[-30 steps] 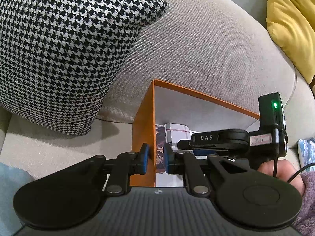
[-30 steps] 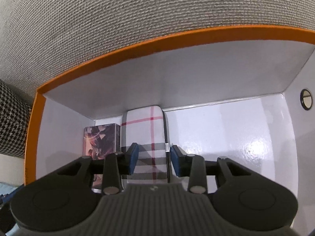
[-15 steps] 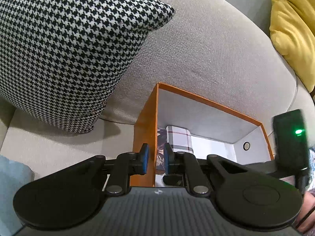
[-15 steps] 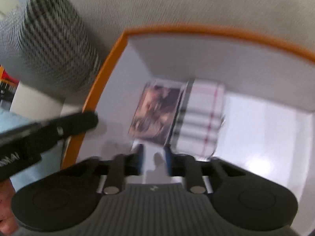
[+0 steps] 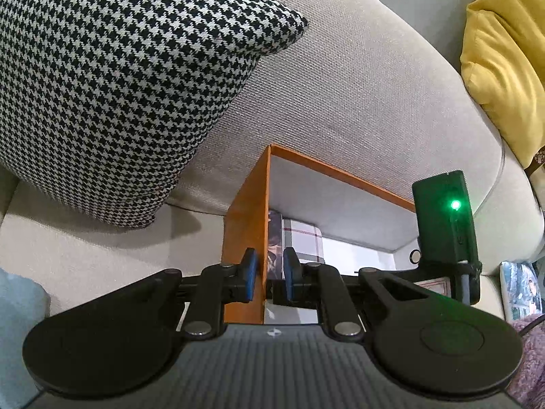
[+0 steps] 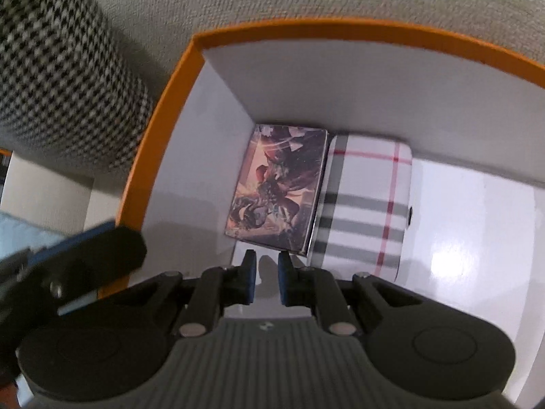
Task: Organize rigid objects
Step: 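Lower the plaid case beside the photo card box and open the right tool, then move both tools out of the box back toward the item pile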
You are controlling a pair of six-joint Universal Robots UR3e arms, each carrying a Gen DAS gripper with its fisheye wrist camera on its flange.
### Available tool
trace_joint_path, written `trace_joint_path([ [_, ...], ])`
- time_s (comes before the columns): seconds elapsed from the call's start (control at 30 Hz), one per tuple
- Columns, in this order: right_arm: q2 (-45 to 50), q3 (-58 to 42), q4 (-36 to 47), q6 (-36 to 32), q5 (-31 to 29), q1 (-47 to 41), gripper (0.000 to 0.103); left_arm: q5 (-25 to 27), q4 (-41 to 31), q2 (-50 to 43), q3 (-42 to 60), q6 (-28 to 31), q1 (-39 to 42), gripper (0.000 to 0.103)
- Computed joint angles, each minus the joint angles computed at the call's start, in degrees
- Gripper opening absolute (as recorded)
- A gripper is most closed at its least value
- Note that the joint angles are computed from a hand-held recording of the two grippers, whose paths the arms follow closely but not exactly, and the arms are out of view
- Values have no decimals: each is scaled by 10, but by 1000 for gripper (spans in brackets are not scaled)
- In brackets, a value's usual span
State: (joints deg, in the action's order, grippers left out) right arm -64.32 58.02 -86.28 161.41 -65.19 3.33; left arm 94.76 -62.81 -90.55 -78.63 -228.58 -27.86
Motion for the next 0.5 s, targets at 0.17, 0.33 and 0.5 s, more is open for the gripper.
trace_joint_path([
  [0.17, -34, 15, 18, -26, 13, -14, 21, 14, 1, 25, -20, -1, -8, 17],
  [0.33, -120, 65, 31, -88, 38, -61, 21, 68, -8, 41, -3, -12, -49, 19],
  [0.5, -252, 142, 67, -160, 113, -140, 42, 172, -32, 49, 34, -16, -133, 29],
])
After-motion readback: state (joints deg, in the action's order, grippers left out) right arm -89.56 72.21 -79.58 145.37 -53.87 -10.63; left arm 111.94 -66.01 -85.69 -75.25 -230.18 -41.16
